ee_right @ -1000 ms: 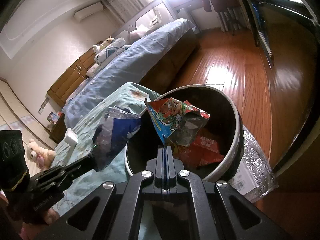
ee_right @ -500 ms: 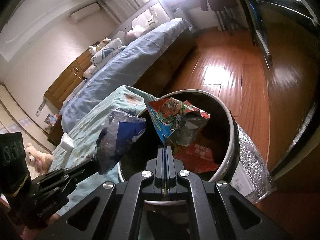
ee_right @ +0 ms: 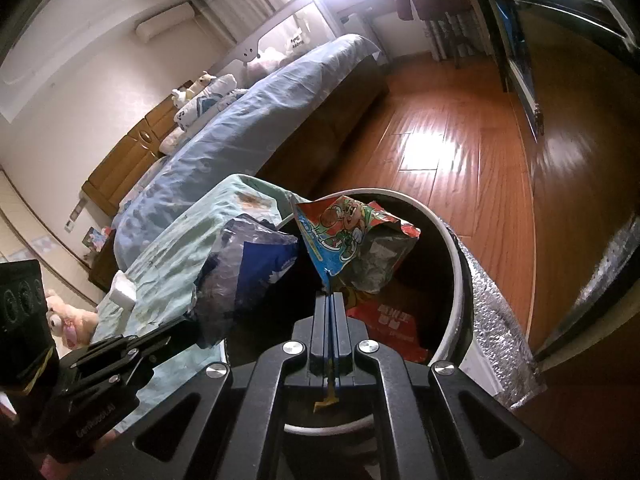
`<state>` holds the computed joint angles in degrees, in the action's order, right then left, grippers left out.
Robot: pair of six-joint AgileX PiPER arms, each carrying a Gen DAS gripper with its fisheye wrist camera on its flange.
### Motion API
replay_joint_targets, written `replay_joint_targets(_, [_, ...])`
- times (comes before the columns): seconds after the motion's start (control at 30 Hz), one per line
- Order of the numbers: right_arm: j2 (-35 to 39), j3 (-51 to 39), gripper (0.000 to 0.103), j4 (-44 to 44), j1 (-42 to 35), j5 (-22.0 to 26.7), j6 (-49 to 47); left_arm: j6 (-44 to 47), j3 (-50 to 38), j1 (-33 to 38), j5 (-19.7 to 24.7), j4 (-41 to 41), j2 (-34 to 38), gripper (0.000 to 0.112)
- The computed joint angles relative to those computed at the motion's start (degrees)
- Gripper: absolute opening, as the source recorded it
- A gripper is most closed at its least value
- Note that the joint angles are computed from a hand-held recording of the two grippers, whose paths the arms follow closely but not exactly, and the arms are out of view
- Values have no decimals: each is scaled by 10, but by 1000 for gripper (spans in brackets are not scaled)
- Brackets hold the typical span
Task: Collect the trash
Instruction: 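Open both grippers over the bin to drop the plastic bag and wrapper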
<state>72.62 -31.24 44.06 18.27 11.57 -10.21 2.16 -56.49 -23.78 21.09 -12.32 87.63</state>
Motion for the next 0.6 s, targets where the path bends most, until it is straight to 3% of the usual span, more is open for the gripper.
replay_joint_targets(0.43, [24,-15,1,10,-9,7,-18,2,-26,2,20,-9,18,0])
replay_joint_targets(0.6, [19,-18,13,-71,-4,7,72,18,-32,5,28,-28,20,8])
